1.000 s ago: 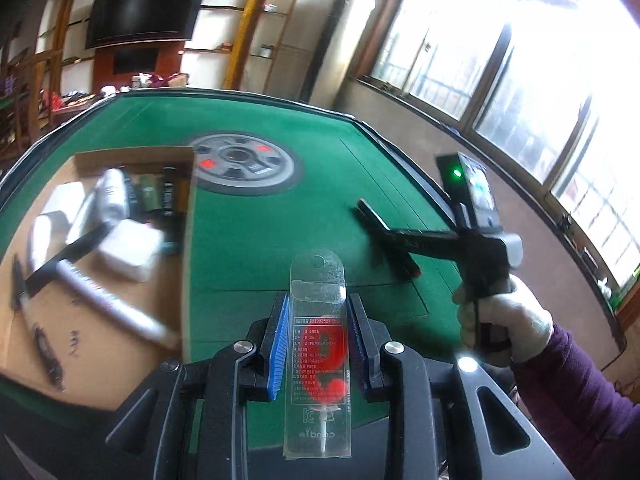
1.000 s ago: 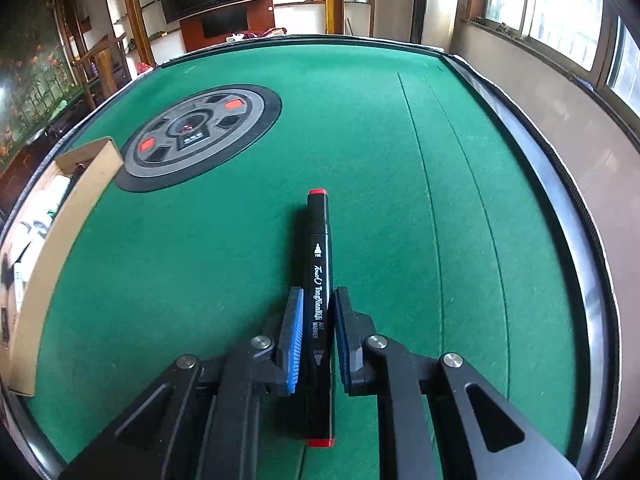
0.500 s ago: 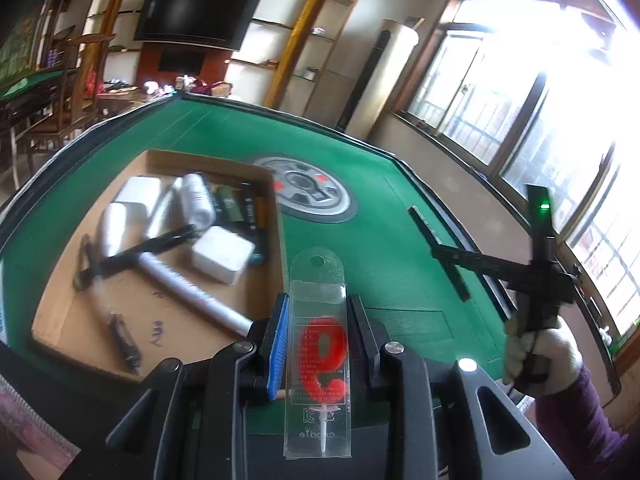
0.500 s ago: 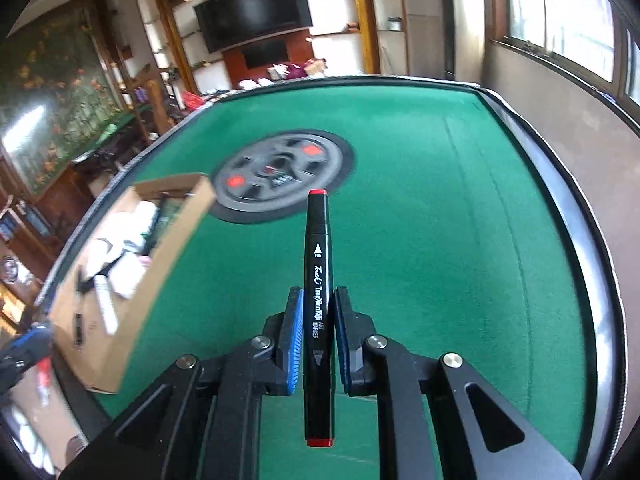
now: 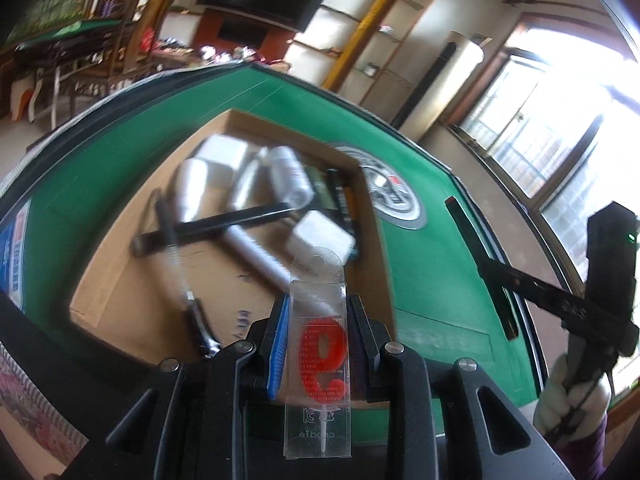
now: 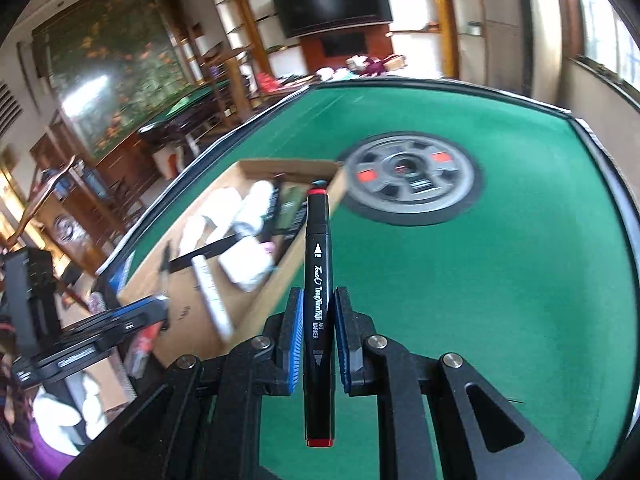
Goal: Organize rigid objects
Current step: 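Carry marker and case to box and release both with both tools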
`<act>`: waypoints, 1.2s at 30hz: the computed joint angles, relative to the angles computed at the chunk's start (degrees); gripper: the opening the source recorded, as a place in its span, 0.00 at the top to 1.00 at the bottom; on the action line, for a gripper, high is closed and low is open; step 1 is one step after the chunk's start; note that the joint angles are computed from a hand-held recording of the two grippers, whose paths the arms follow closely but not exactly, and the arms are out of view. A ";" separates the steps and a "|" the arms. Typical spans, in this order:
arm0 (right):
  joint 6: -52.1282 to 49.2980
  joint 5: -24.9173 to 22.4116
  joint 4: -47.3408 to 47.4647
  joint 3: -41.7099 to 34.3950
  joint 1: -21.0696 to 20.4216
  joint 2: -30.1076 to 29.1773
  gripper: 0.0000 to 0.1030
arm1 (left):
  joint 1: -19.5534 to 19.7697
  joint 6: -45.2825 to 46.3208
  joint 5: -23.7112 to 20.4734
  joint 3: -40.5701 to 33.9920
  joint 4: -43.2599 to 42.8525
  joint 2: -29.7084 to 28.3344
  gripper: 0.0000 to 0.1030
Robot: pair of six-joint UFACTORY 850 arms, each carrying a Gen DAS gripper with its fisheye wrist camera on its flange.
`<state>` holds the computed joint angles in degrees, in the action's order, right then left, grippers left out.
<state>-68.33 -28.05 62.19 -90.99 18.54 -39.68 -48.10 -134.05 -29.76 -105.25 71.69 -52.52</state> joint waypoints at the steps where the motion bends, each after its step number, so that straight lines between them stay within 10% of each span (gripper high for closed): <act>1: 0.63 -0.46 -0.75 -0.45 0.47 -0.36 0.86 | 0.28 -0.84 0.31 0.63 0.29 0.24 0.73; 16: 8.79 -7.39 -13.44 -8.44 8.10 -7.12 0.86 | 3.48 -8.47 0.58 2.77 -0.08 0.44 0.71; 21: 10.51 -8.56 -17.42 -10.16 9.84 -8.68 0.86 | 3.53 -25.30 2.38 7.84 13.43 3.16 0.62; 36: 19.45 -9.50 -26.87 -16.76 11.45 -13.64 0.86 | 1.52 -29.91 -7.44 14.71 14.73 8.42 0.39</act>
<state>-48.89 -37.55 35.32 -107.75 29.99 -53.32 -46.57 -163.96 -37.20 -90.54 86.43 -44.10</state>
